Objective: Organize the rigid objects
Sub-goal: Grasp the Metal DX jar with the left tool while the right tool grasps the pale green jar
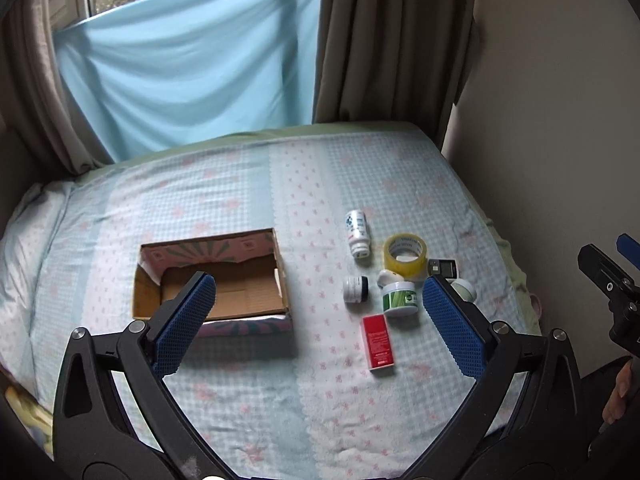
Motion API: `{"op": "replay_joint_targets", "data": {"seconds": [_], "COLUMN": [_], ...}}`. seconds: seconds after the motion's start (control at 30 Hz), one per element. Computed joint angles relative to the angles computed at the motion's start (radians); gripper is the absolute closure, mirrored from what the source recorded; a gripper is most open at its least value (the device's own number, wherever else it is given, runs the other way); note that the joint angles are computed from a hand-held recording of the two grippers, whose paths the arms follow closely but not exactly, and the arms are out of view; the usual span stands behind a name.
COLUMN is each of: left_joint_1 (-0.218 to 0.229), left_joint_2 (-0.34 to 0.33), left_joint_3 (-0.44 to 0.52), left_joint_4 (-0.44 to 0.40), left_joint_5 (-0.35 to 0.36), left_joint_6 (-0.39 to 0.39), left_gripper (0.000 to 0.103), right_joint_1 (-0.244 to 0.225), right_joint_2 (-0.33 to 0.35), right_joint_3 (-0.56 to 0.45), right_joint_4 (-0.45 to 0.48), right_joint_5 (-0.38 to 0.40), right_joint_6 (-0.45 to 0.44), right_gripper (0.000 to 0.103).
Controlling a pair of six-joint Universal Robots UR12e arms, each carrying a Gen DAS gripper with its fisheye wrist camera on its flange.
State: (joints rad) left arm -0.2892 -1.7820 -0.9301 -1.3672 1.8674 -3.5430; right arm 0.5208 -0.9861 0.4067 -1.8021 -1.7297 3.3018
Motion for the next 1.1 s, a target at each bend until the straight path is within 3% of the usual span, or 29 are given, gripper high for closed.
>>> {"op": "replay_joint_targets", "data": {"seconds": [0.33, 0.57, 0.9, 1.0, 1.1], "left_joint_1": [0.053, 0.08, 0.094, 0.096, 0.096], "left_joint_2": [-0.162, -0.25, -0.327, -0.338, -0.348], "left_joint_3": [0.096, 0.102, 0.084, 0.078, 0.078], "left_joint_4": [-0.159, -0.223, -0.283, -0.293, -0.301], "left_joint_5": [-0.169, -0.24, -0.319, -0.337, -0.346], "left_joint_6": [0.021, 0.032, 0.06, 0.061, 0.068], "left_gripper": [0.0, 0.0, 0.001, 0.002, 0.008], "right_joint_1": [-0.068, -0.109, -0.142, -0.15, -0.153], "right_joint_2": [0.128, 0.237, 0.26, 0.25, 0.271], "right_joint_3": [-0.129, -0.219, -0.095, -0.05, -0.076], "right_joint_4": [0.252, 0.396, 0.431, 0.415, 0.457], "right_joint_5": [0.049, 0.158, 0.262, 0.289, 0.293], "right_joint_6": [0.143, 0.31, 0.61, 0.655, 0.653], "right_gripper": [0.0, 0.0, 0.0, 0.0, 0.003]}}
